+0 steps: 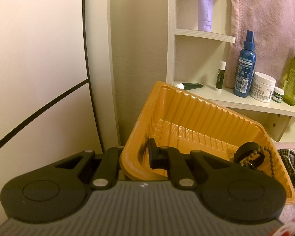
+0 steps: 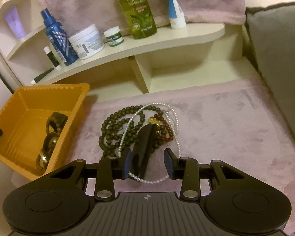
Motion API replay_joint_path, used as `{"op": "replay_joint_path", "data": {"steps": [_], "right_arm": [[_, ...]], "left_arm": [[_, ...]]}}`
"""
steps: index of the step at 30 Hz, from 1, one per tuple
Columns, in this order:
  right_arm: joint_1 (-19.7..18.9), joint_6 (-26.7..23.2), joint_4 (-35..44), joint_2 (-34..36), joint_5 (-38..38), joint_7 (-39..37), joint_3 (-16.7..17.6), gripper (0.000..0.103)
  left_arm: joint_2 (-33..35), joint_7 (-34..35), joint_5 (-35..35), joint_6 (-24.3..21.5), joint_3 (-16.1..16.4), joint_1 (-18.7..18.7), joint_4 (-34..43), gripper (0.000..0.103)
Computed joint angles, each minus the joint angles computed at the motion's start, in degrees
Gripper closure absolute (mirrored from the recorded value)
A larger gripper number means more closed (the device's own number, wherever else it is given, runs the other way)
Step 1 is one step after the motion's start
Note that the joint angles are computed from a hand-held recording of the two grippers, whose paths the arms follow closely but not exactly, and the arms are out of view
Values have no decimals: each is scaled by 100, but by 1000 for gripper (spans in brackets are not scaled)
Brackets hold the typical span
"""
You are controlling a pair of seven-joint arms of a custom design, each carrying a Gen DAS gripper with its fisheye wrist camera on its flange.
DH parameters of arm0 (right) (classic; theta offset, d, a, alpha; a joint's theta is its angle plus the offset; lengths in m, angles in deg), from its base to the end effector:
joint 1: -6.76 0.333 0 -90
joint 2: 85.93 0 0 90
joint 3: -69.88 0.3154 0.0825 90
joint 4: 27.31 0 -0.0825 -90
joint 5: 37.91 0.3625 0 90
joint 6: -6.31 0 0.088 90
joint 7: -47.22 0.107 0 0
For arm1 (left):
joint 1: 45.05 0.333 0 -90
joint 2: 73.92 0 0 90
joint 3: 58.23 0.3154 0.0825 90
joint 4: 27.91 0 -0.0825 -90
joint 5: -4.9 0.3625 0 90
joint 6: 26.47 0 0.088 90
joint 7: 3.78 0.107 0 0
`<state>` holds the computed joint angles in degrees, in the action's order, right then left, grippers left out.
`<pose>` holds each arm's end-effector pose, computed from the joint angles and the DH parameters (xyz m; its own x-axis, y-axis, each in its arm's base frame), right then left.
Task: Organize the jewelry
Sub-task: 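Grasp the black strap piece in the pile with the right gripper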
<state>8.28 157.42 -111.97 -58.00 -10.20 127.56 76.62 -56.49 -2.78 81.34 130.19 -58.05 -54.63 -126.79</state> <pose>0.7174 0.0742 0.4795 0.0701 -0.9200 -0.3857 -0.7922 0.1836 -0.5820 0.6430 -0.1445 0.4715 0.2905 -0.9569 0.0013 -0.4684 -0.1434 -0.8718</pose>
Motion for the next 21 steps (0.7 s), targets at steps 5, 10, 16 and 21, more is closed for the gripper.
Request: {"op": "replay_joint_path", "data": {"steps": [5, 10, 16, 21], "right_arm": [[70, -243, 388, 251, -146, 206, -36, 65], [200, -400, 674, 443, -455, 518, -144, 65], [225, -291, 719, 515, -637, 556, -125, 78], [35, 416, 333, 350, -290, 178, 145, 81]], "left_arm": [[0, 1, -6, -6, 1, -4, 0, 93], [1, 13, -10, 1, 1, -1, 2, 93], [0, 14, -8, -4, 1, -5, 2, 93], [7, 34, -21, -3, 3, -3, 10, 93]]}}
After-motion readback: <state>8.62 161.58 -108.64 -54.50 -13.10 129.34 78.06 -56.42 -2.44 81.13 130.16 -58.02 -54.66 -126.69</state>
